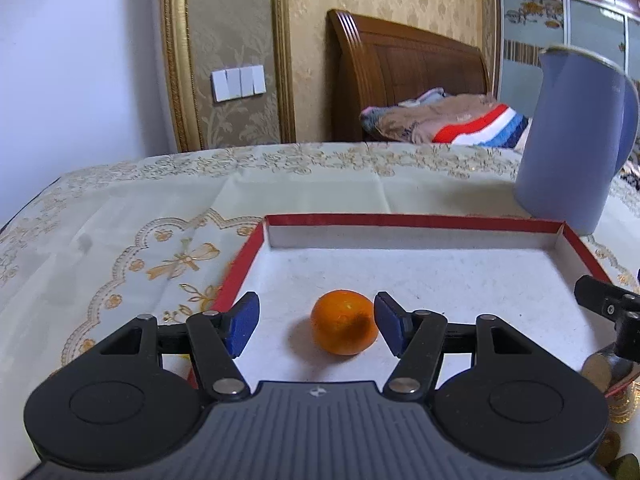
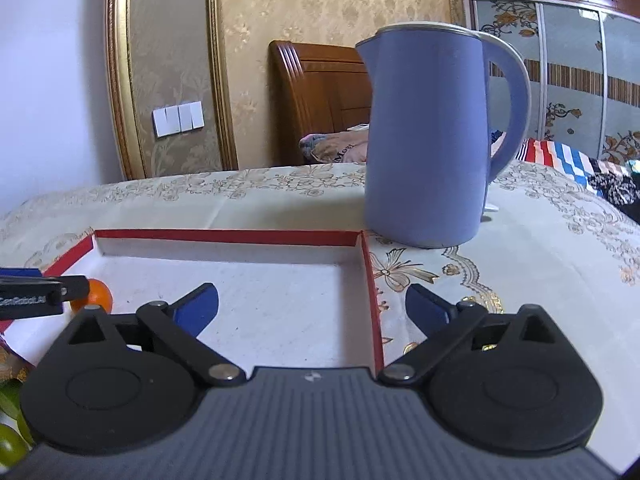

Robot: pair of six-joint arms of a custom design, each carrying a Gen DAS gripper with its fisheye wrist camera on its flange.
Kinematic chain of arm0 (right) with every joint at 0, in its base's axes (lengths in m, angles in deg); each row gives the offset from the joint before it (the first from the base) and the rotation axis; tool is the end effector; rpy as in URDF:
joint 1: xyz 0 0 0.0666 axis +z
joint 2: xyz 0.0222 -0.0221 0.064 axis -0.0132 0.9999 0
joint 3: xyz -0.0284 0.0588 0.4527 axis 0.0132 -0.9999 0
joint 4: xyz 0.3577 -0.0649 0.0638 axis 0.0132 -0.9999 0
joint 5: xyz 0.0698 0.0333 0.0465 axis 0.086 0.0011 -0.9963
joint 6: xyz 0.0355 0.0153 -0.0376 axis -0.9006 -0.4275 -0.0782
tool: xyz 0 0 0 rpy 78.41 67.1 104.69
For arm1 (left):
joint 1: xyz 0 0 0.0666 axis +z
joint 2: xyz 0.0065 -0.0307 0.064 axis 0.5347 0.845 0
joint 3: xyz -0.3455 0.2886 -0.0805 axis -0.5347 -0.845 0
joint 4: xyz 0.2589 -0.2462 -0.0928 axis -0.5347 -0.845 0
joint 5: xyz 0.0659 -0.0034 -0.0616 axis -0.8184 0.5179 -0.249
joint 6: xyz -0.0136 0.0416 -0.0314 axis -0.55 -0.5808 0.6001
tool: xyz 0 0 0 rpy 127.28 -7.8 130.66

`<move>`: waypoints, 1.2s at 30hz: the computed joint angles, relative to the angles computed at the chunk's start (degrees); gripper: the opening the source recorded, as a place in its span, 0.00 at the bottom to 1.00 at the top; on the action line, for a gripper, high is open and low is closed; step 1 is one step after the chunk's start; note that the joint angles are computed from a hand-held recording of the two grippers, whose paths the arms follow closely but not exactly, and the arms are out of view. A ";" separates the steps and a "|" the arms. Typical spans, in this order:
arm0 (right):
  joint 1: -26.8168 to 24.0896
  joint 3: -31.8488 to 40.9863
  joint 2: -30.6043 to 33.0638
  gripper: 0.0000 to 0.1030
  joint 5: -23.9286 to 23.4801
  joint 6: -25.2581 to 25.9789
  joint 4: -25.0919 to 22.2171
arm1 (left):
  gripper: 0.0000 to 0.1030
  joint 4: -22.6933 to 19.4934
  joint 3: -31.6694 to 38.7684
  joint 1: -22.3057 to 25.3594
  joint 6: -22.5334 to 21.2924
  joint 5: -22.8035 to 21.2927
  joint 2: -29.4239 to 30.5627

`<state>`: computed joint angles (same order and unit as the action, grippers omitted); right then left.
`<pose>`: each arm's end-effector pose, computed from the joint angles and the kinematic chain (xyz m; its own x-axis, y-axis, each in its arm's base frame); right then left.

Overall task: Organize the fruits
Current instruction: 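Open the left tool to drop the orange while the right tool releases the eggplant slice in the tray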

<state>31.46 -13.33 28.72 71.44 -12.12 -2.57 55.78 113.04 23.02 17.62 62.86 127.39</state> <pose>0.5204 0.2967 0.2863 -0.3672 0.2509 -0.8957 0.4116 0.9074 0.0854 0.6259 -0.1101 0.2961 -0.4887 0.2576 -0.8336 0.4103 0.9110 0.0409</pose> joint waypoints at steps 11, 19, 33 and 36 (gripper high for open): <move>2.23 -2.36 -0.96 0.97 7.05 1.28 3.64 | 0.62 8.47 -9.85 2.90 -0.09 2.84 -5.01; 4.58 -7.09 -3.27 0.97 7.26 -4.15 5.80 | 0.62 8.11 -16.00 8.00 0.43 9.43 -9.01; 6.22 -8.22 -3.84 0.97 11.56 -5.88 4.18 | 0.62 10.05 -24.41 7.26 -7.58 9.62 -12.96; 6.43 -8.41 -3.89 0.97 12.24 -5.66 4.61 | 0.62 7.68 -23.35 6.66 -7.40 9.61 -12.60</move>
